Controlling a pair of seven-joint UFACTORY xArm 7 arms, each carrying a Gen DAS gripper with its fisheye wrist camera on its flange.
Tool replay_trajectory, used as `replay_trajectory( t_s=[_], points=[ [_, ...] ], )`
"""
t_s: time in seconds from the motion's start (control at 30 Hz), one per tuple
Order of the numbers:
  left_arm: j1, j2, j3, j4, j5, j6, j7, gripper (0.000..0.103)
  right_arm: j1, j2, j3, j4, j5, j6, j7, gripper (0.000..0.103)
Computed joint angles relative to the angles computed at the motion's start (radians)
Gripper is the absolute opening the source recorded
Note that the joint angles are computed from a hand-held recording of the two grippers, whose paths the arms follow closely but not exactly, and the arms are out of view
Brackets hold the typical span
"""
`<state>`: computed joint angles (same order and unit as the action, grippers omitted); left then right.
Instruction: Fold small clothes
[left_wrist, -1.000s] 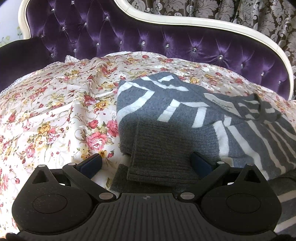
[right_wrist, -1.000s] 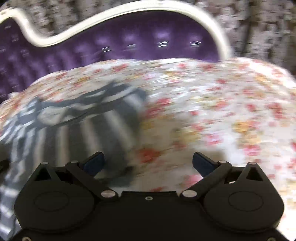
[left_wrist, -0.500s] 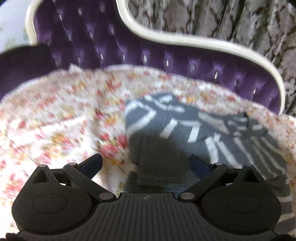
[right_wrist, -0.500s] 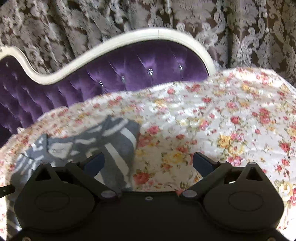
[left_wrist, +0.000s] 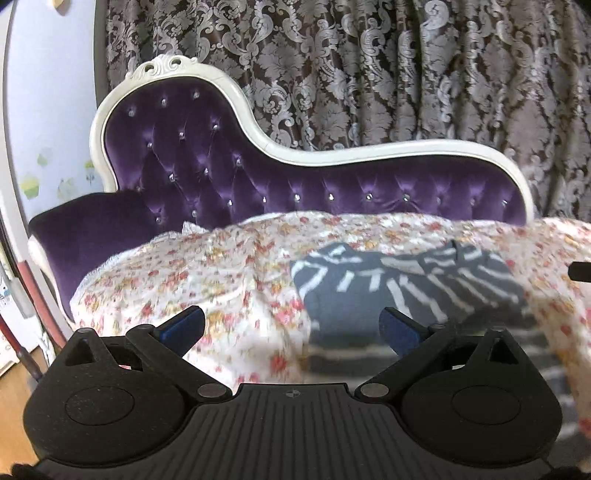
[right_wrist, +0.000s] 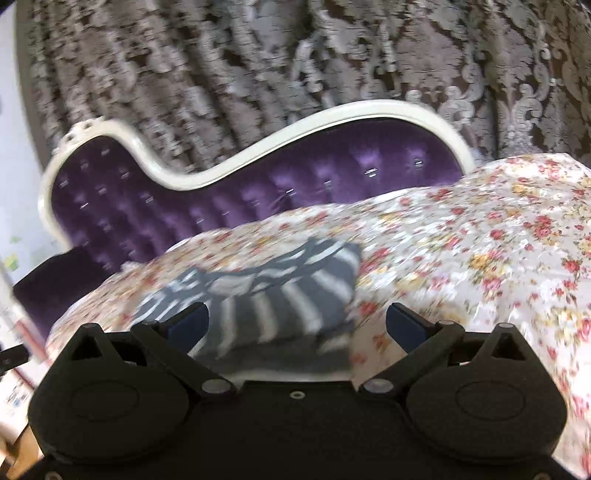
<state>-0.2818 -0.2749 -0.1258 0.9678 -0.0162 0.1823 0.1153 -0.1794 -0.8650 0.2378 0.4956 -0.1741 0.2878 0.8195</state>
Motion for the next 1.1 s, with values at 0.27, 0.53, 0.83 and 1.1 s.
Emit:
replay_trajectory(
  t_s=[0.27, 0.53, 0.83, 1.1],
  points=[
    [-0.104, -0.094, 0.129, -0.096, -0.279, 0.140, 0.178, 0.102, 0.177, -0.156, -0.011, -0.053, 0.083, 0.175, 0.008, 0.102],
    [-0.095, -0.140, 0.137, -0.170, -0.321, 0.219, 0.252, 0.101, 0.260, -0.179, -0.033, -0.063, 0.139, 0.362, 0.031, 0.099],
    [-0.078, -0.150, 0.134, -0.194, -0.356, 0.270, 0.279, 0.101, 0.342, -0.124, -0.069, -0.063, 0.200, 0.392, 0.002, 0.087],
    [-0.070, -0.149, 0.136, -0.191, -0.379, 0.286, 0.300, 0.101, 0.325, -0.128, -0.060, -0.068, 0.217, 0.406, 0.046, 0.021]
  ],
)
